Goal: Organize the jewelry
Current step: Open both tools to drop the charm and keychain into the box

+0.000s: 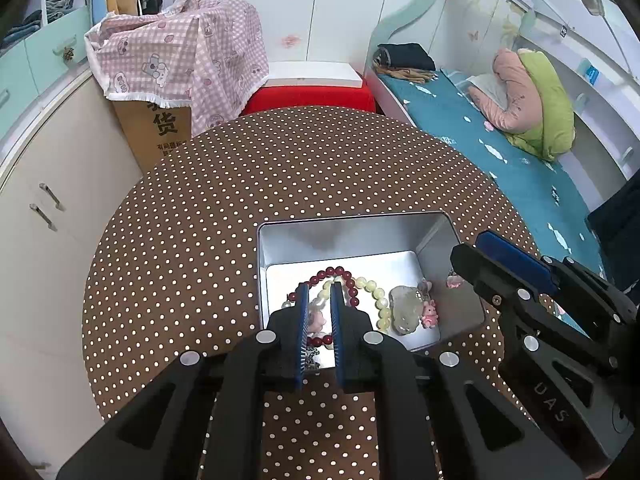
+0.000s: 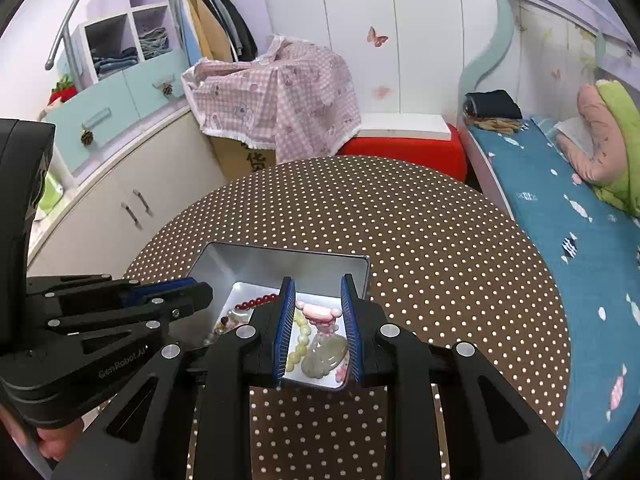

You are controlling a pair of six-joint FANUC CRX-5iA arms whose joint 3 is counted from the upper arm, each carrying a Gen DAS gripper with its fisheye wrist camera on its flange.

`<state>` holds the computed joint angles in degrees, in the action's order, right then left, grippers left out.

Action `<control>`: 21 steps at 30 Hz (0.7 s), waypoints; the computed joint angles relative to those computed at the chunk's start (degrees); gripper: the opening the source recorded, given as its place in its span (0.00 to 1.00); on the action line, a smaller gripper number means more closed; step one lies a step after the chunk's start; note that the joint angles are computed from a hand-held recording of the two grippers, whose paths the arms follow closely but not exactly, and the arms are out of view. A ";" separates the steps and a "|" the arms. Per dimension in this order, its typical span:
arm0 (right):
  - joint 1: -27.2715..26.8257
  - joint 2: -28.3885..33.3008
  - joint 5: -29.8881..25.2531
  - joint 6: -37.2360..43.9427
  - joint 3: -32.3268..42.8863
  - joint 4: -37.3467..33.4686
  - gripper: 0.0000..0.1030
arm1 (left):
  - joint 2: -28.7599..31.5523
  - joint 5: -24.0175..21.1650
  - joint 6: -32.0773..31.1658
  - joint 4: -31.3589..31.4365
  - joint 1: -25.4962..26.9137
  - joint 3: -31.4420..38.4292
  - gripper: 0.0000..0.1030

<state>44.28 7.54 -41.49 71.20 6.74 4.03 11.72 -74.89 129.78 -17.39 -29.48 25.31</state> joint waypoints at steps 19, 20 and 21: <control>0.14 -1.30 0.25 -7.01 -2.95 4.74 0.59 | -0.05 -0.55 0.05 1.32 -0.07 -0.73 0.47; 0.13 -1.39 0.19 -7.19 -3.03 4.82 0.59 | -0.21 -0.40 -0.06 1.49 -0.11 -0.97 0.48; 0.04 -1.58 0.08 -7.19 -3.16 4.69 0.59 | -0.33 -0.29 -0.13 1.62 -0.15 -1.17 0.49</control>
<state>44.32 5.96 -41.41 64.01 3.58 8.72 11.39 -75.17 129.65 -15.77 -29.63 24.13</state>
